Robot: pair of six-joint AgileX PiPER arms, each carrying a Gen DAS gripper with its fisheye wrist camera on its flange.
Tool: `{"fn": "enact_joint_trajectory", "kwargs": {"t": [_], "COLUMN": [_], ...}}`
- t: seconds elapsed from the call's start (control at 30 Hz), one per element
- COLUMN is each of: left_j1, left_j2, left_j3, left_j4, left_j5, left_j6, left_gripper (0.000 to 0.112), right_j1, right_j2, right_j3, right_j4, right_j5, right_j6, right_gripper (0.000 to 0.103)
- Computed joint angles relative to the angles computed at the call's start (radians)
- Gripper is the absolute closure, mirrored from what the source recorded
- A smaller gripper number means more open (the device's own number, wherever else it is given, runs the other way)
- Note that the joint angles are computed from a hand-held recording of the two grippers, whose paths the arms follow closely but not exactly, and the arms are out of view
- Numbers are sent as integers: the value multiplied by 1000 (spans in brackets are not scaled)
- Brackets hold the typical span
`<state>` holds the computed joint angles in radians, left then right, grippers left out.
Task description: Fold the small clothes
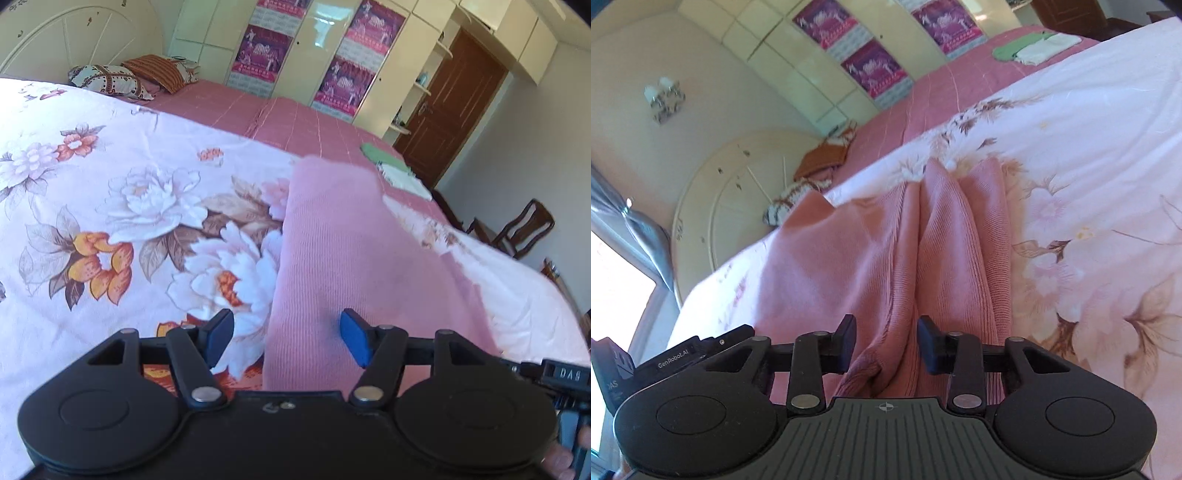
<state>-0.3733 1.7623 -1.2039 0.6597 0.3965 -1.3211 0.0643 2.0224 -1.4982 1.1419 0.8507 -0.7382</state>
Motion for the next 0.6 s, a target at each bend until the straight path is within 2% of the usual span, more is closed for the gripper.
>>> {"fn": "enact_joint_trajectory", "kwargs": {"t": [0.07,0.17,0.23,0.37,0.4,0.43,0.53,0.6], "left_j1": [8,20,30,65,72,77,61,54], "left_j2": [6,4,-2,26,37,41,32,32], "left_j3": [14,16,23,-5,-13,-15,-28,-39], "left_j4": [-8,-36,13,-119,-149,-164,-102,-122], "left_j5": [-26,-47,-68,-62,-63,-69,-62,-78], "left_j6": [4,45,16,170,202,215,172,202], "left_gripper": [48,48,50,44,43,43,48,47], "right_j1": [16,32,52,84,94,104,153,155], "right_j2": [29,49,59,78,77,71,-8,-96], "right_j3": [-47,-81,-111,-154,-159,-155,-77,16], "right_j4": [-66,-83,-114,-148,-163,-180,-242,-182], "right_j5": [7,13,13,-3,-17,-32,-166,-250], "right_j6": [55,87,96,96,100,97,25,-96], "right_gripper": [66,66,66,66,82,92,92,93]}}
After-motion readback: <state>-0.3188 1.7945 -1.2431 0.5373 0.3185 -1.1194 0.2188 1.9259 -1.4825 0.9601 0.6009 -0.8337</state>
